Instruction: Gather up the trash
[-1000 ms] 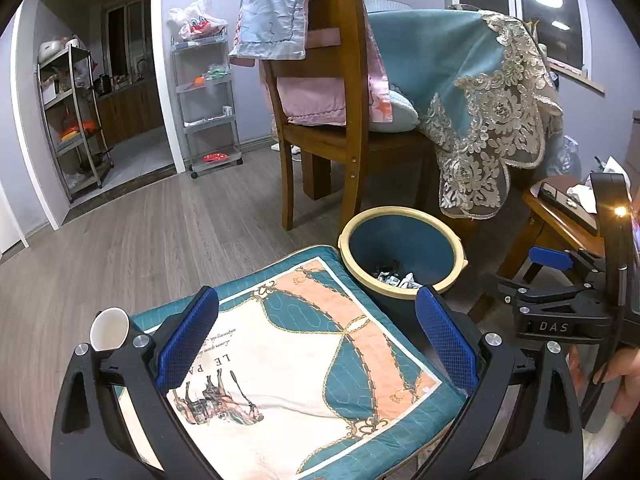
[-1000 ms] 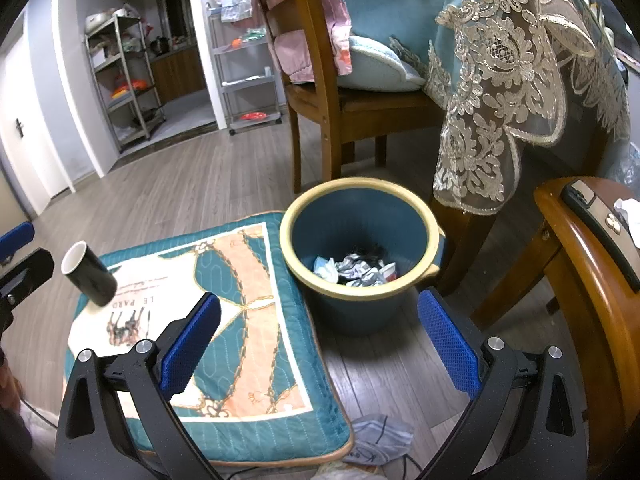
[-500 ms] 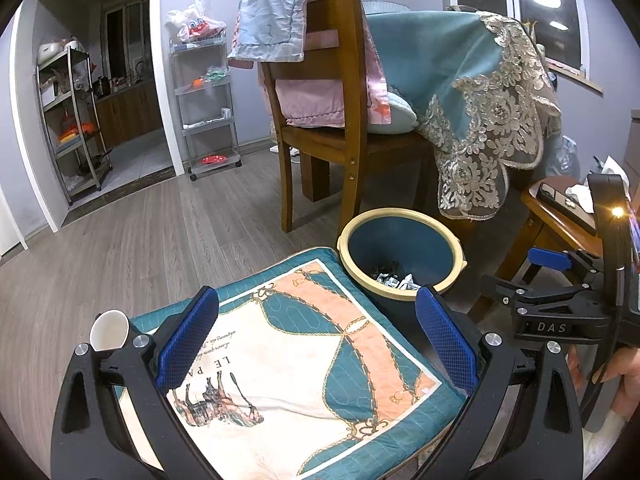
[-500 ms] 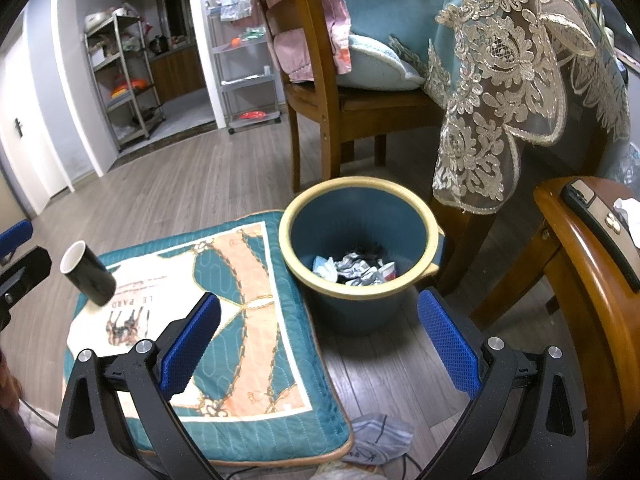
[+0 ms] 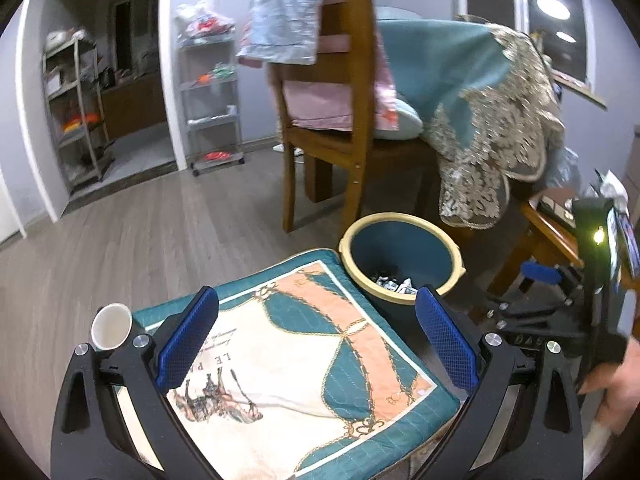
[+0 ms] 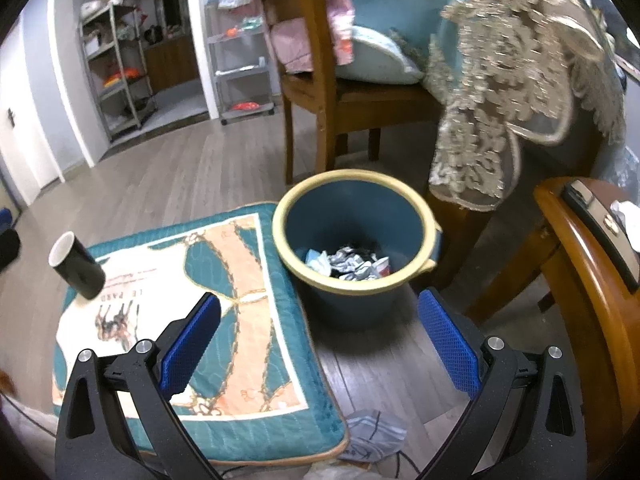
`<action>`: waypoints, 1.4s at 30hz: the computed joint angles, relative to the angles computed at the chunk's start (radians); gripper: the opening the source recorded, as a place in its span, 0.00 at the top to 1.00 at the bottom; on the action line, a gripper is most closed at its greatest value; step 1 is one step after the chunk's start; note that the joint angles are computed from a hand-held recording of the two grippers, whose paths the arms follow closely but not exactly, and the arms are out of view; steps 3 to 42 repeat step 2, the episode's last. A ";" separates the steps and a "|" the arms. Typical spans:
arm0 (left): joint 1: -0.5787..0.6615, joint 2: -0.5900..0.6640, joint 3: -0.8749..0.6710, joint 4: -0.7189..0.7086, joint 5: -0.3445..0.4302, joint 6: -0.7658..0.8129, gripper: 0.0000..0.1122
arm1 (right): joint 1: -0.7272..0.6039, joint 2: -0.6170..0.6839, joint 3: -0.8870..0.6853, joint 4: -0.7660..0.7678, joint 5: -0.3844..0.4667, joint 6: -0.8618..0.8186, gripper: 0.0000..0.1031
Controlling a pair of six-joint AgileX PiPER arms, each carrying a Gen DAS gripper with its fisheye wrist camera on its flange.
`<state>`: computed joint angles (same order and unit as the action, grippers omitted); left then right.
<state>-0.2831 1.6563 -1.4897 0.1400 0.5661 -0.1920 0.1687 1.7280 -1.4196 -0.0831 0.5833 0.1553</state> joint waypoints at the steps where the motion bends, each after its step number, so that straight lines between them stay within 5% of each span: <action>1: 0.019 -0.009 0.000 -0.016 0.007 0.005 0.14 | 0.017 0.020 -0.023 0.005 0.014 -0.004 0.05; 42: 0.037 -0.018 0.004 -0.033 0.009 0.014 0.14 | 0.041 0.051 -0.054 0.032 0.032 -0.029 0.05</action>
